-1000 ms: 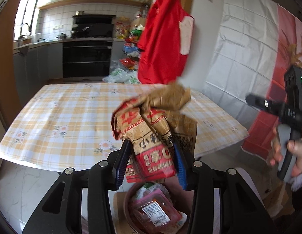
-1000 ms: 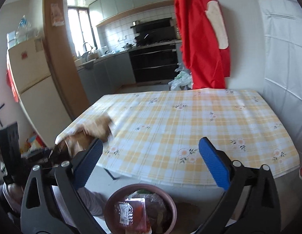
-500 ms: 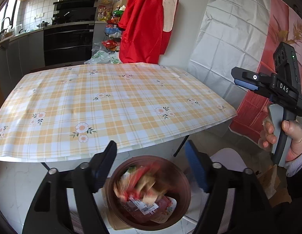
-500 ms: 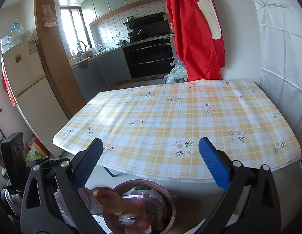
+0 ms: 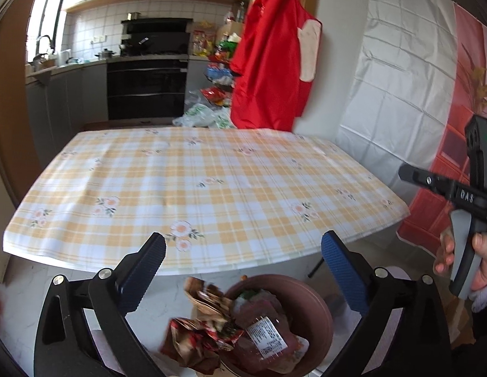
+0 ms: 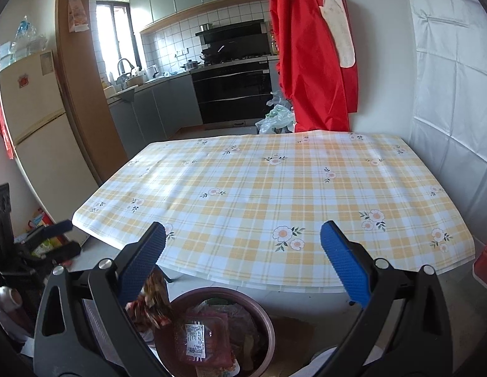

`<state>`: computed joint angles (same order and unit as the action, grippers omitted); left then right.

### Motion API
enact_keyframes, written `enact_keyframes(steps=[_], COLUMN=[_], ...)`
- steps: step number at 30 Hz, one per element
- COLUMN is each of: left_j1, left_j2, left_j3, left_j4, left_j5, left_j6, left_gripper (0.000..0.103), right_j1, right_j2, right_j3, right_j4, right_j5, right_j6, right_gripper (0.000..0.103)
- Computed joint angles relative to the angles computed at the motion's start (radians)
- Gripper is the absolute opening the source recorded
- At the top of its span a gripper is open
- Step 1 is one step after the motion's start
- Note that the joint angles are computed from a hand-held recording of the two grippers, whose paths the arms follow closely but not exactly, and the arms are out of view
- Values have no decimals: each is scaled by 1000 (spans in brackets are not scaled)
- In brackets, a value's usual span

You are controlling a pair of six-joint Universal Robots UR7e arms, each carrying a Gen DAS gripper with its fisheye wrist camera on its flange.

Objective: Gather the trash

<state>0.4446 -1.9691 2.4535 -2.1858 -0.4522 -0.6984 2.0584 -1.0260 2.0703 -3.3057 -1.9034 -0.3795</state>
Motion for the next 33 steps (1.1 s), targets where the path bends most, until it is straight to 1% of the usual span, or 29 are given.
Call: enact_keyframes(steps=[5, 8, 10, 15, 17, 19, 22, 24, 25, 28, 33], left_j1=[-20, -22, -26, -39, -48, -55, -68, -73, -77, -93, -104], left_j2=[-41, -52, -46, -24, -7, 7, 6, 4, 3, -2, -2], left_j3=[-16, -23, -35, -53, -73, -89, -92, -91, -93, -108, -122], left_j4=[117, 149, 215, 313, 406, 471, 487, 463, 470, 548, 596], left_j5=[51, 61, 80, 108, 127, 144, 162, 169, 176, 195, 212], left_j6=[-77, -109, -159, -226, -294, -335, -342, -327, -335, -399, -447], left_gripper=[97, 97, 97, 97, 97, 97, 97, 97, 97, 97, 97], right_j1=[11, 23, 30, 41, 43, 47, 53, 59, 61, 63, 68], right_j2=[12, 24, 29, 33, 34, 32, 29, 28, 26, 25, 21], right_j3=[-4, -8, -8, -2, -1, -1, -1, 1, 3, 4, 5], right_j4=[-7, -20, -33, -62, -75, -77, -78, -87, -92, -99, -110], right_j5=[-15, -53, -66, -86, -90, -92, -91, -93, -92, -91, -92], right_j6=[-15, -27, -41, -71, -75, -74, -75, -77, -79, -82, -79], right_gripper=[97, 97, 97, 97, 97, 97, 97, 97, 97, 97, 97])
